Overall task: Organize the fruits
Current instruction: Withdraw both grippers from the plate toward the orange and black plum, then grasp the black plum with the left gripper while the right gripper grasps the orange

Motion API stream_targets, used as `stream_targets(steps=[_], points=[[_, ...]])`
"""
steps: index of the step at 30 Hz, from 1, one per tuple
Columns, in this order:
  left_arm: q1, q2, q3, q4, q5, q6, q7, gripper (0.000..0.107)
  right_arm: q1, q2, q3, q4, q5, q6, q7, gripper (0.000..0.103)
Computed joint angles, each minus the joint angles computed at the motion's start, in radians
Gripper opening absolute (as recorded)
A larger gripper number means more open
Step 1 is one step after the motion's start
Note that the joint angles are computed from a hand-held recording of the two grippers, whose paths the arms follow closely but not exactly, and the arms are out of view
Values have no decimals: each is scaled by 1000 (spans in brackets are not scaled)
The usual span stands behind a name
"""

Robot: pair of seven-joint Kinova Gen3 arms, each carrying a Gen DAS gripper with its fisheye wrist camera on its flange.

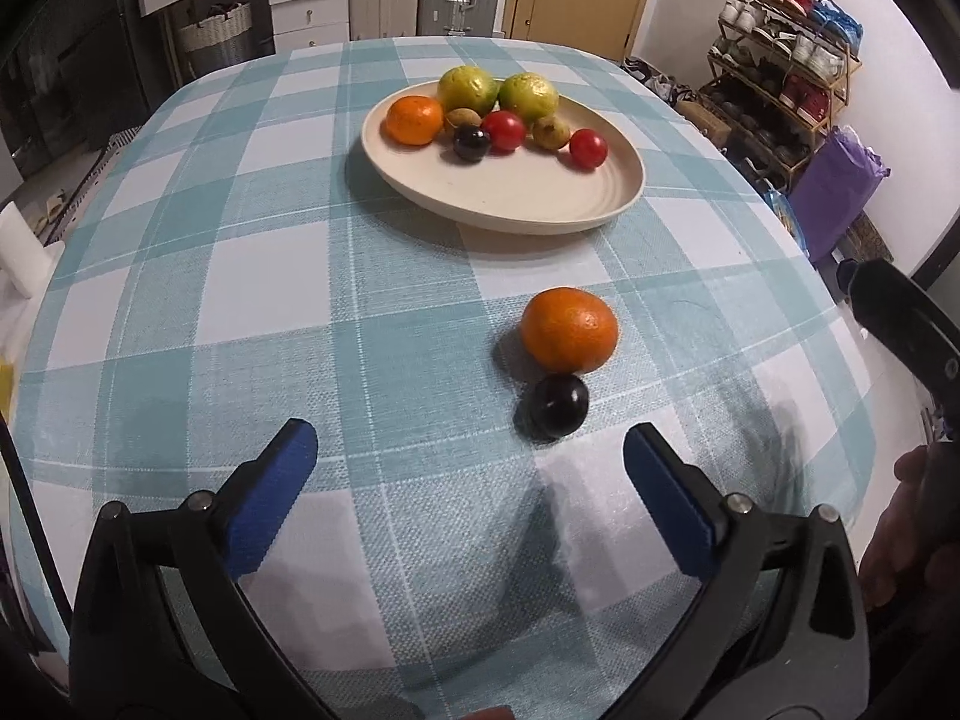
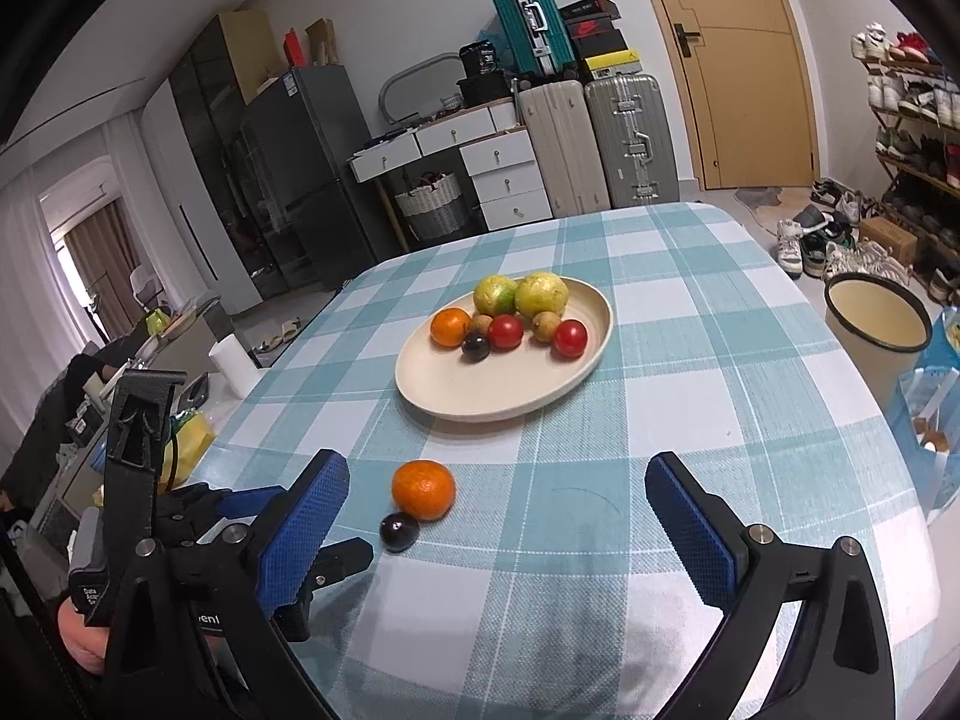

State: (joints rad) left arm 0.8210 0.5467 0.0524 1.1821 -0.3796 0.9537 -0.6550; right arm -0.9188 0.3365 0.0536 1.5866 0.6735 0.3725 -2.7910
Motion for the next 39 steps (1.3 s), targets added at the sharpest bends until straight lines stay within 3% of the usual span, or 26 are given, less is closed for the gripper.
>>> stream_targets(steps=[8,11,13,17,19,22,39], points=[[5,47,1,-63,2,24,-47,99,28,2,-8,15,-27,-22,16,101],[-14,41,11,-49,30,-14,-70,86,48,8,-19,14,-61,-31,50,101],[-30,36,21,-40,56,-33,-90,67,54,11,-19,15,-81,-38,70,101],[-39,28,23,-28,80,-61,-125,58,66,19,-21,12,-127,-45,114,101],[-63,29,44,-27,112,-70,-166,36,72,22,-23,9,-152,-46,136,101],[-96,22,67,-5,168,-102,-220,19,70,25,-16,6,-177,-49,157,101],[-135,-94,59,189,231,-283,-246,18,65,67,-36,-72,-238,28,250,101]])
